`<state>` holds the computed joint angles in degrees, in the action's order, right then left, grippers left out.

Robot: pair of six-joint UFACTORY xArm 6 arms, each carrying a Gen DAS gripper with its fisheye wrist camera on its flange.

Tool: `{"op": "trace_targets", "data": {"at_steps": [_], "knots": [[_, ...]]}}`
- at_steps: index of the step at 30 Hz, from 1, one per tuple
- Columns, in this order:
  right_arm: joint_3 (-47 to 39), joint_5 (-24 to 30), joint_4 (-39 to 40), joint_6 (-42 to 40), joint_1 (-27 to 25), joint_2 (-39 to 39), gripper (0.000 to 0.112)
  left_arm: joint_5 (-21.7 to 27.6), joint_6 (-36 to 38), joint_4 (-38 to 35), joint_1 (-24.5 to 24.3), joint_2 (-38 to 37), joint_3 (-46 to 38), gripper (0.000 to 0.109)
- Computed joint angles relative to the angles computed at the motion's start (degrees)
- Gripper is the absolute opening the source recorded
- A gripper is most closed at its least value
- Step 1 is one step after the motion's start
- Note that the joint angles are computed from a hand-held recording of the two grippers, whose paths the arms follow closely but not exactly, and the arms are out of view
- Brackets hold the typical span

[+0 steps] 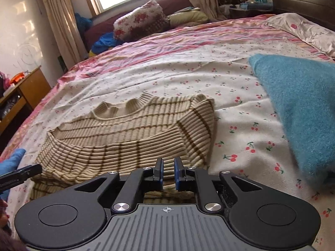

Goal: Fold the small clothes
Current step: 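Release the sweater and withdraw both grippers, then grasp the sweater hem with both grippers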

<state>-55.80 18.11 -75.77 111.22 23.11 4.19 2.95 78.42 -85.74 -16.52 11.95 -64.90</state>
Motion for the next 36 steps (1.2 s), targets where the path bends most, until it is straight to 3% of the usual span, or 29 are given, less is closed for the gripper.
{"op": "trace_targets", "data": {"at_steps": [5,9,11,18,24,31,36], "knots": [[-3.6,-3.6,-1.5,-0.5,0.7,3.5,0.013,3.3,7.5,-5.8,-0.9,-0.3,-0.9,0.046],[-6.5,-6.0,3.8,-9.2,1.4,7.0,0.018,2.2,1.9,2.6,-2.3,1.1,-0.2,0.046],[-6.9,-5.2,6.1,-12.9,1.9,7.7,0.018,2.1,4.2,1.6,-2.4,0.9,0.3,0.047],[-1.8,-5.9,8.8,-13.9,2.3,2.3,0.019,5.9,-3.4,8.6,0.2,-5.7,6.7,0.046],[7.9,-3.7,17.4,-22.2,5.6,-7.3,0.020,9.1,-14.4,23.7,4.9,-16.6,19.3,0.046],[20.8,1.8,32.2,-28.9,11.4,-21.2,0.021,20.6,-33.2,46.1,13.4,-30.7,31.5,0.046],[25.8,9.7,41.0,-33.1,17.1,-29.2,0.023,28.9,-39.6,54.4,15.7,-35.9,34.9,0.046]]}}
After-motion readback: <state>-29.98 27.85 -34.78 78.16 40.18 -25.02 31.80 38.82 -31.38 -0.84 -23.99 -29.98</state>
